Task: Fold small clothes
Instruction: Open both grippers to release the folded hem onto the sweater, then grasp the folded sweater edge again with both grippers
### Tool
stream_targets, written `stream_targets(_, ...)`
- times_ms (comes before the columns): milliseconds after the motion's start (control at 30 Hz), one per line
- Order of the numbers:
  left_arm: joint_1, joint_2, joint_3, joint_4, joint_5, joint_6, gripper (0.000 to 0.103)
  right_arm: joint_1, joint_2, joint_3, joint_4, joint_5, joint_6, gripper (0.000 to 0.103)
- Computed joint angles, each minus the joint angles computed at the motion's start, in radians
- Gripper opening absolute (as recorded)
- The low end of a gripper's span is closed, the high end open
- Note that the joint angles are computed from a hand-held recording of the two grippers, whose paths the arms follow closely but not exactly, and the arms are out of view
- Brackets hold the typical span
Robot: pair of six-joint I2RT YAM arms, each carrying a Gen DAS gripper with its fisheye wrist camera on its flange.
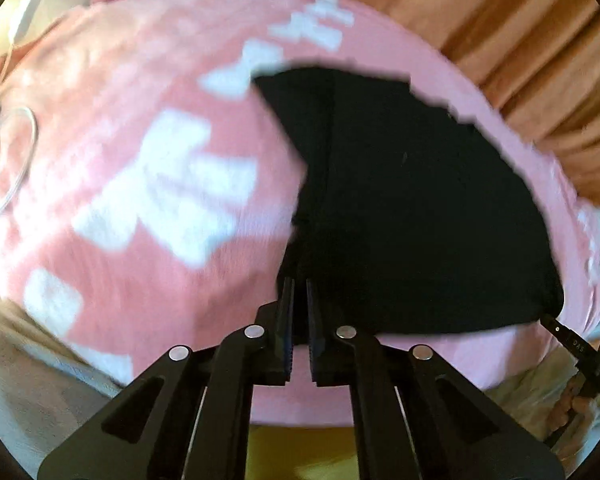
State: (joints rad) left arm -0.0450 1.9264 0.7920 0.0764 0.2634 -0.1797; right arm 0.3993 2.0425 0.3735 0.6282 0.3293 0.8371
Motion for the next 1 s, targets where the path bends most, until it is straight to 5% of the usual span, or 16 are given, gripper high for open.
stream_targets(33,-0.006,-0.028,0.001,0.018,-0.011,-0.009,0.015,-0.012,-0.053,-0.016,0.010,0.032,-0.020,0.019)
stream_targets(100,-0.023,-0.057,0.041,0.061,-0.047,-0.031,0.061,-0.046,-0.173,-0.042,0.049,0.114,-0.102,0.049)
stream_targets(167,-0.042,-0.025,0.101,0.113,-0.084,-0.058,0.087,-0.111,-0.201,-0.020,0.122,0.134,-0.219,0.070)
stream_targets(233,-0.066,0.121,0.278,0.077,-0.105,-0.070,0.091,-0.221,-0.141,0.092,0.079,0.016,-0.291,0.072)
stream_targets(333,-0.063,0.357,0.566,-0.108,-0.040,-0.092,0.079,-0.336,0.032,0.295,-0.044,-0.176,-0.295,0.072)
stream_targets(367,-0.062,0.396,0.604,-0.137,-0.025,-0.105,0.054,-0.346,0.084,0.362,-0.100,-0.192,-0.291,0.065)
stream_targets(433,-0.070,0.384,0.555,-0.076,-0.012,-0.087,0.032,-0.352,0.121,0.353,-0.030,-0.264,-0.276,0.034)
stream_targets(467,-0.072,0.367,0.535,-0.061,-0.005,-0.065,0.003,-0.354,0.107,0.313,0.031,-0.308,-0.279,0.009)
stream_targets(667,-0.062,0.163,0.378,0.071,0.012,-0.076,0.002,-0.182,-0.223,0.150,0.046,-0.040,-0.455,0.004)
stream_targets(767,-0.073,0.102,0.392,0.096,-0.027,-0.080,0.002,-0.184,-0.281,0.206,0.033,-0.049,-0.504,0.005)
stream_targets(900,-0.081,0.219,0.603,-0.037,-0.174,-0.065,0.003,-0.266,-0.252,0.322,-0.008,-0.123,-0.532,0.005)
stream_targets(1000,-0.087,0.500,0.909,-0.240,-0.252,-0.017,0.006,-0.367,0.019,0.569,-0.148,-0.188,-0.522,0.009)
